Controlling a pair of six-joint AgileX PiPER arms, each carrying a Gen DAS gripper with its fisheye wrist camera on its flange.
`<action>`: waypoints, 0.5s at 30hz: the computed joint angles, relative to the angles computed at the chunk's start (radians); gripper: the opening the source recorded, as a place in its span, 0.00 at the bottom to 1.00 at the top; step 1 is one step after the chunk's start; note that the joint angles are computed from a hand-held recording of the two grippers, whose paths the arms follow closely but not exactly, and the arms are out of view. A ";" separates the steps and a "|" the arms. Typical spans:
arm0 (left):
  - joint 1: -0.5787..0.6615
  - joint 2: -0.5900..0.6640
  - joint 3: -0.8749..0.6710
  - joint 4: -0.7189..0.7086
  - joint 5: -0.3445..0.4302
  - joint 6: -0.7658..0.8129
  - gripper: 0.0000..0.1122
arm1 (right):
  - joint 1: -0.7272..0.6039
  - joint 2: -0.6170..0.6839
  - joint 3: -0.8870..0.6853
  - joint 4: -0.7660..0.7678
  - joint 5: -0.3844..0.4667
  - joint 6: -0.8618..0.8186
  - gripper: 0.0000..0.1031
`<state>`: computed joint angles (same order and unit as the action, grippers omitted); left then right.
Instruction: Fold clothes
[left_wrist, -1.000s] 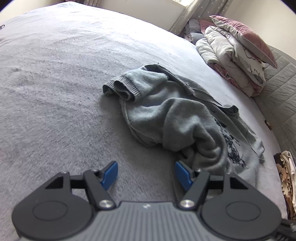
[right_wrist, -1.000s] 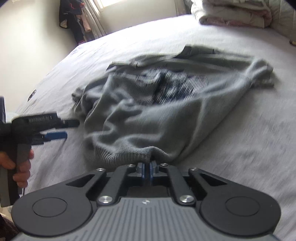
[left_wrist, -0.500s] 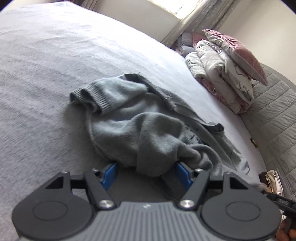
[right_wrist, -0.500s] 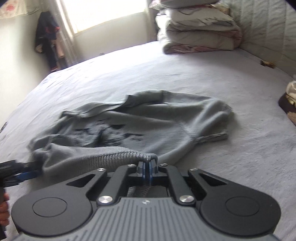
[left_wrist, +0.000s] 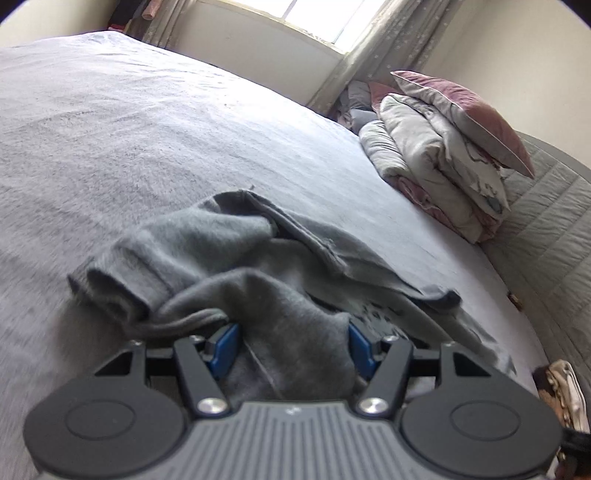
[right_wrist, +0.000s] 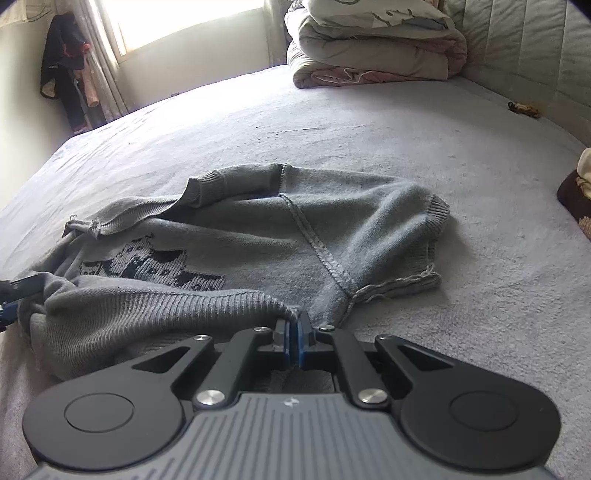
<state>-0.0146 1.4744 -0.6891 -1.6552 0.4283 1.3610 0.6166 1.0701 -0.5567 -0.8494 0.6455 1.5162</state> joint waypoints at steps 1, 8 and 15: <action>-0.001 0.021 -0.021 -0.004 -0.004 -0.001 0.56 | -0.011 0.001 0.000 0.008 -0.010 -0.007 0.04; -0.013 0.054 -0.154 0.331 -0.032 -0.337 0.56 | -0.071 -0.005 -0.005 0.069 -0.059 -0.096 0.06; 0.026 -0.093 -0.131 0.771 0.081 -0.751 0.58 | -0.093 -0.029 -0.021 0.151 -0.065 -0.197 0.08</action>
